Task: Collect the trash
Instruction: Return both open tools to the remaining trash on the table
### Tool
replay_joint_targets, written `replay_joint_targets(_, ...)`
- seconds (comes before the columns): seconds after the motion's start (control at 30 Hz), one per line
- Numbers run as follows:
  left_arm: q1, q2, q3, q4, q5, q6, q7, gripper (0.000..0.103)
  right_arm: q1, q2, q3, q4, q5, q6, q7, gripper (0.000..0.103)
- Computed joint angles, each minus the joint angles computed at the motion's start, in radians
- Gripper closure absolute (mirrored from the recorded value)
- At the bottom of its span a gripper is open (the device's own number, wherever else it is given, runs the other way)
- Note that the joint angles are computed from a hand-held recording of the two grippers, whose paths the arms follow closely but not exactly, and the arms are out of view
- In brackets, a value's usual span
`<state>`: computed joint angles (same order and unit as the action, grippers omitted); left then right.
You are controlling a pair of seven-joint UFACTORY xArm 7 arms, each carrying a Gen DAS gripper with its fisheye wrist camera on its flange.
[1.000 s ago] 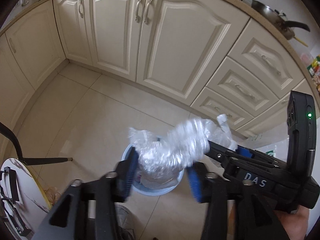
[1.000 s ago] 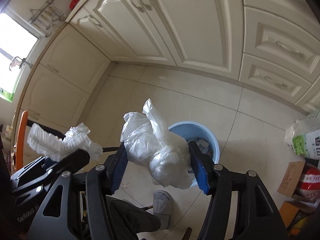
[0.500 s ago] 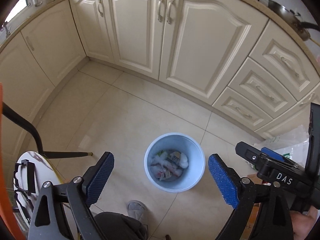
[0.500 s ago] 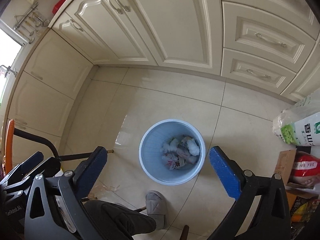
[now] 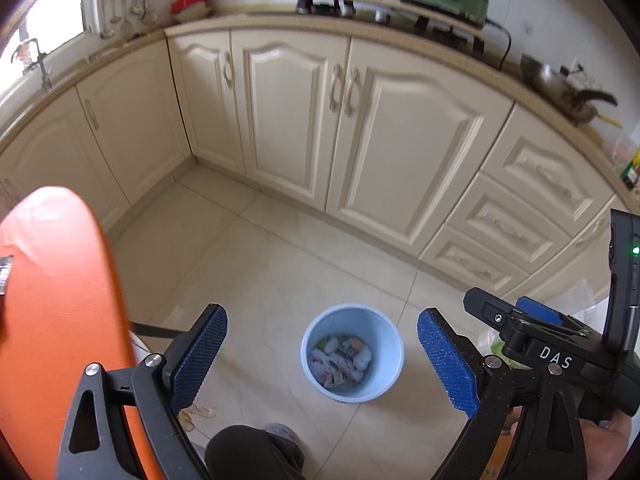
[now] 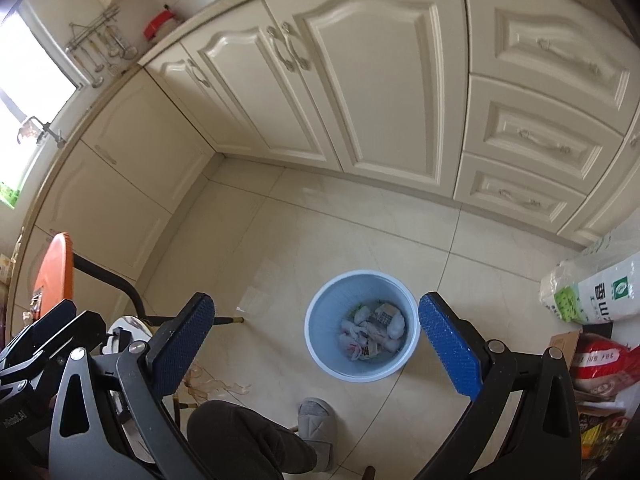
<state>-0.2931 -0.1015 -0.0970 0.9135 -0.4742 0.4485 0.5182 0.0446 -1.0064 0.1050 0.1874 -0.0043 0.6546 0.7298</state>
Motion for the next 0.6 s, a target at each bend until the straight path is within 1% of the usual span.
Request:
replay_joint_targets(0.07,0.003,-0.068,0.019,-0.042,-0.038,0.003,0.033,0.009,0.010,-0.012,0.026,0.034,-0.006,0.021,0.012,0.000)
replay_joint_targets(0.2,0.005,-0.213,0.091,-0.114,-0.091,0.036,0.102,0.008,0.037,-0.002,0.083,0.120,-0.025,0.043,0.042,0.000)
replay_joint_targets(0.3,0.017,-0.335,0.163,-0.160,-0.109,0.081,0.150,0.007,0.055,0.028,0.124,0.194,-0.045,0.046,0.065,0.000)
replay_joint_targets(0.37,0.033,-0.414,0.211,-0.181,-0.106,0.116,0.175,0.007,0.068,0.052,0.144,0.237,-0.058,0.043,0.074,0.000)
replay_joint_targets(0.53,0.088,-0.608,0.323,-0.229,-0.084,0.191,0.213,0.002,0.091,0.130,0.219,0.372,-0.101,0.026,0.111,0.000)
replay_joint_targets(0.6,0.122,-0.669,0.357,-0.246,-0.065,0.198,0.224,0.002,0.097,0.163,0.245,0.421,-0.122,0.017,0.124,0.000)
